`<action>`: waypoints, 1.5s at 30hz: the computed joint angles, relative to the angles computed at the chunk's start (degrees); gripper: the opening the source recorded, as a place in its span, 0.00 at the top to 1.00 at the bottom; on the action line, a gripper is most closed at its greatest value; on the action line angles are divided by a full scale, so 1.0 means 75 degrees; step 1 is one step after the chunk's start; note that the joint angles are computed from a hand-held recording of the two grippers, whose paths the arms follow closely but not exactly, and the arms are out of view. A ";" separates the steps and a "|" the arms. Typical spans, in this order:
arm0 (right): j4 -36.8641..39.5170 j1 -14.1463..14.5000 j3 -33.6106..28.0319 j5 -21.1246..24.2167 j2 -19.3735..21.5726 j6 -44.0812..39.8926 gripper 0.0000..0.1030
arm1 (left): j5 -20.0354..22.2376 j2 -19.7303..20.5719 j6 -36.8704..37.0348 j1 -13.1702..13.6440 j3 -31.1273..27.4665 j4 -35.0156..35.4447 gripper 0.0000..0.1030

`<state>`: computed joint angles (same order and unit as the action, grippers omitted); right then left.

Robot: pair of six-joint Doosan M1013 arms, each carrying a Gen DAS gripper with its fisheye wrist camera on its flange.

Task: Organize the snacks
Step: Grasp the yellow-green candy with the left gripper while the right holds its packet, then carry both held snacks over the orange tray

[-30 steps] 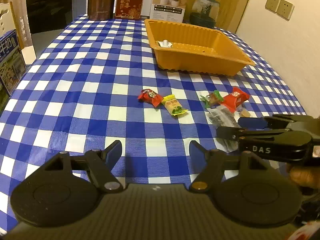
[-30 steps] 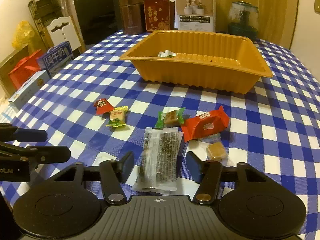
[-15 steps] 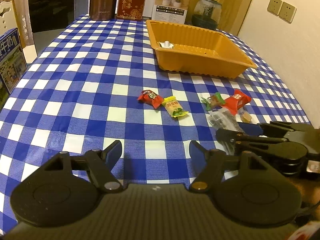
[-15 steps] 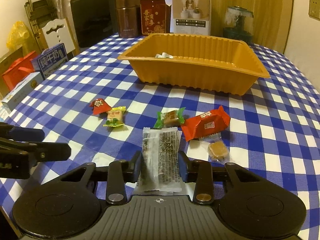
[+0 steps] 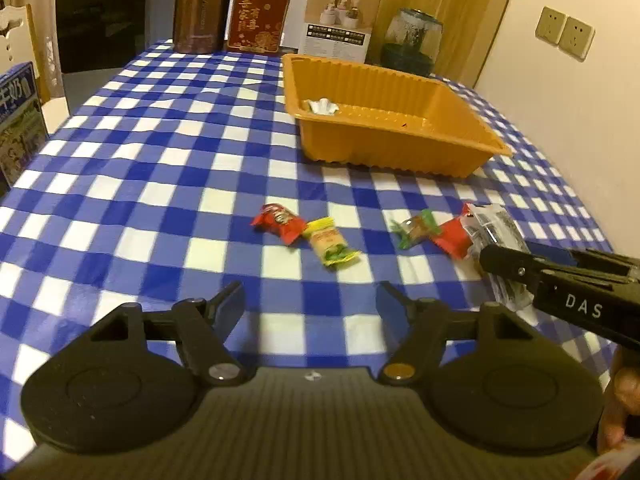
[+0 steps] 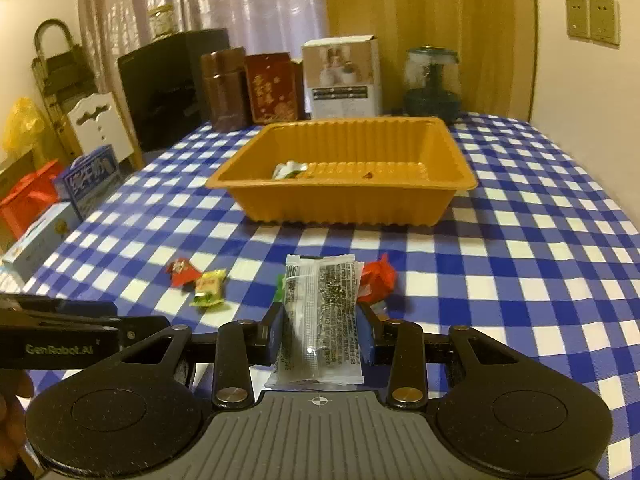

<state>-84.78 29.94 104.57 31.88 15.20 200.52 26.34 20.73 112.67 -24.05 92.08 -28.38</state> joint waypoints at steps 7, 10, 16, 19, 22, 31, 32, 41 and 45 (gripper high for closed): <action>-0.0168 -0.0070 0.0075 0.0068 -0.0030 0.0473 0.63 | -0.0064 0.0288 0.0325 -0.0107 -0.0261 -0.0371 0.44; -0.0256 -0.0096 0.0085 0.0074 -0.0028 0.0634 0.63 | -0.0084 0.0450 0.0217 -0.0164 -0.0436 -0.0171 0.48; -0.0224 -0.0172 0.0081 0.0020 0.0001 0.0767 0.63 | 0.0037 0.0733 0.0069 -0.0226 -0.0770 0.0048 0.59; -0.0360 -0.0179 0.0103 0.0056 -0.0007 0.0995 0.63 | -0.0015 0.0817 -0.0079 -0.0266 -0.0857 0.0263 0.59; -0.0403 -0.0192 0.0112 0.0075 -0.0010 0.1088 0.63 | -0.0100 0.0857 -0.0126 -0.0309 -0.0895 0.0468 0.60; -0.0417 -0.0198 0.0106 0.0090 0.0001 0.1168 0.63 | -0.0568 0.0780 -0.0480 -0.0482 -0.0689 0.1654 0.71; -0.0427 -0.0197 0.0106 0.0099 0.0001 0.1175 0.63 | -0.0591 0.0772 -0.0547 -0.0493 -0.0675 0.1761 0.74; -0.0396 -0.0191 0.0100 0.0105 -0.0005 0.1180 0.63 | -0.0473 0.0714 -0.0665 -0.0443 -0.0644 0.1755 0.82; -0.0424 -0.0171 0.0094 0.0129 -0.0007 0.1176 0.63 | -0.0394 0.0649 -0.0647 -0.0419 -0.0585 0.1662 0.82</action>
<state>-87.96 28.66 105.27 32.84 15.15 209.34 23.38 25.60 107.81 -27.19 87.69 -15.92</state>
